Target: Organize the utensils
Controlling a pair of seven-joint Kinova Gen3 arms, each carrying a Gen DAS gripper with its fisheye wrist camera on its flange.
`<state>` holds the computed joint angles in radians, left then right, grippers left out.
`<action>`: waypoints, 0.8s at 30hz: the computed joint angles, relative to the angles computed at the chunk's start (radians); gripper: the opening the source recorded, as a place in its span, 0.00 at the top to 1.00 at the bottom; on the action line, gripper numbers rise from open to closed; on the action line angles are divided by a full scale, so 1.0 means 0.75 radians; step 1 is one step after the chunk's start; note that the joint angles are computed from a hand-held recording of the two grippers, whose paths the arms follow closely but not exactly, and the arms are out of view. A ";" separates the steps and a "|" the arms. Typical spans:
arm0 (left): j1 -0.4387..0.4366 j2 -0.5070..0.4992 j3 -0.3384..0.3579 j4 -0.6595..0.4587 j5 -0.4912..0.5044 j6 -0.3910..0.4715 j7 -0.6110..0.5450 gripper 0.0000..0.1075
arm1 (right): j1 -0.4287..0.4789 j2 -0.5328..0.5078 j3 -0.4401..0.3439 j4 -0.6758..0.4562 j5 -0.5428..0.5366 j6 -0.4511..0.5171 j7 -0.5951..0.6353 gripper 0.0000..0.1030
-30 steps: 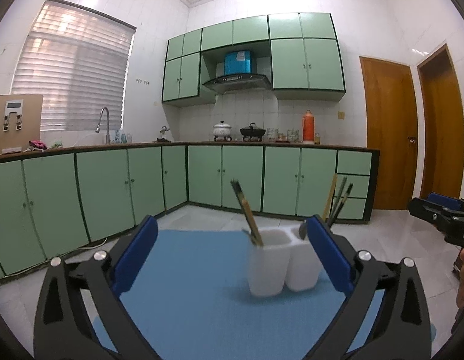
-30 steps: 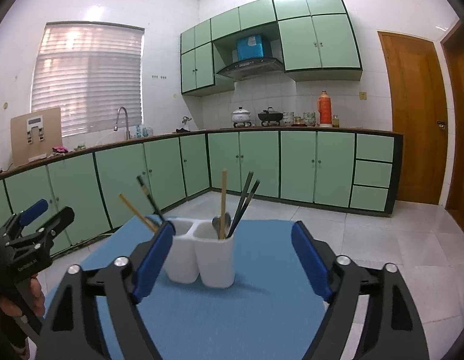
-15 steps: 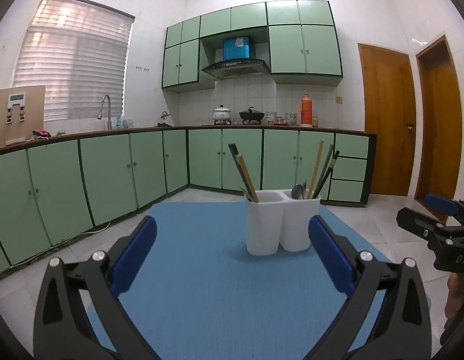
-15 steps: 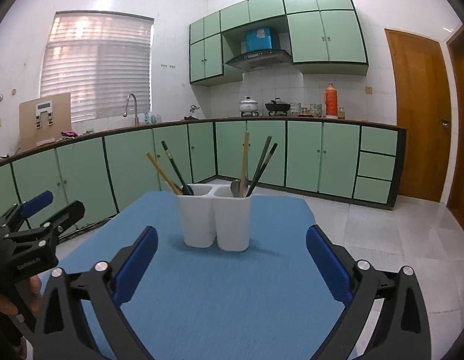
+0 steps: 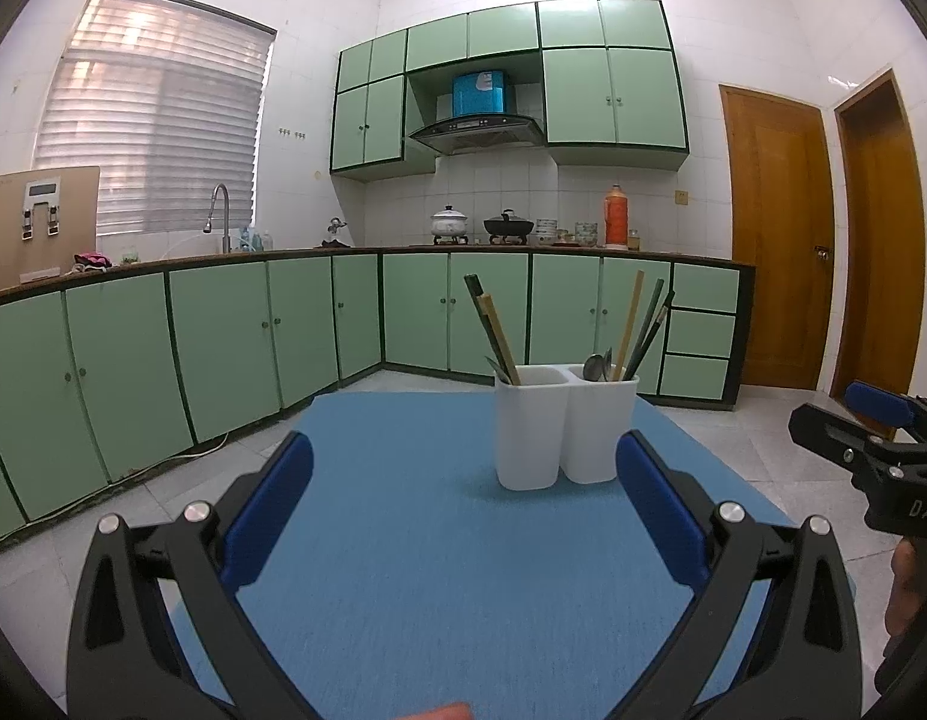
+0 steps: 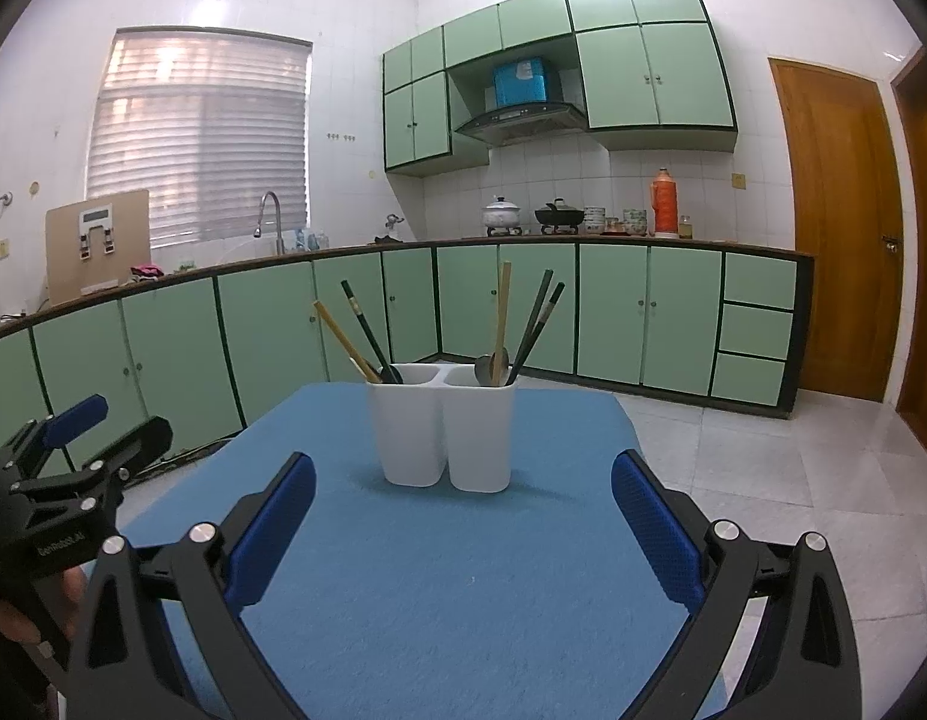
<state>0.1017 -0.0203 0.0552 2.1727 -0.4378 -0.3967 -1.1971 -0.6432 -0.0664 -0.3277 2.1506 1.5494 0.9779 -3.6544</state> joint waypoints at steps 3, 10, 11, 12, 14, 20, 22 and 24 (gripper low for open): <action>0.000 -0.002 0.001 0.002 0.017 -0.002 -0.007 0.09 | -0.002 0.002 -0.002 0.002 0.001 0.007 -0.003 0.06; 0.003 0.005 0.006 -0.003 0.046 0.012 -0.039 0.09 | -0.013 0.026 -0.008 -0.024 -0.045 0.051 0.045 0.06; 0.003 0.006 0.006 -0.002 0.047 0.011 -0.040 0.09 | -0.012 0.025 -0.002 -0.022 -0.042 0.041 0.043 0.06; 0.003 0.005 0.006 -0.001 0.047 0.012 -0.039 0.09 | -0.010 0.023 0.002 -0.017 -0.037 0.029 0.034 0.06; 0.003 0.007 0.007 -0.001 0.050 0.018 -0.045 0.09 | -0.008 0.025 0.007 -0.017 -0.039 0.014 0.029 0.06; 0.004 0.023 0.018 -0.017 0.079 0.045 -0.073 0.09 | -0.004 0.033 0.014 -0.013 -0.035 -0.006 0.017 0.06; 0.003 0.027 0.020 -0.020 0.080 0.049 -0.073 0.09 | -0.004 0.036 0.015 -0.019 -0.032 -0.007 0.016 0.06; 0.005 0.028 0.023 -0.020 0.092 0.052 -0.084 0.09 | -0.002 0.036 0.017 -0.018 -0.025 -0.011 0.011 0.06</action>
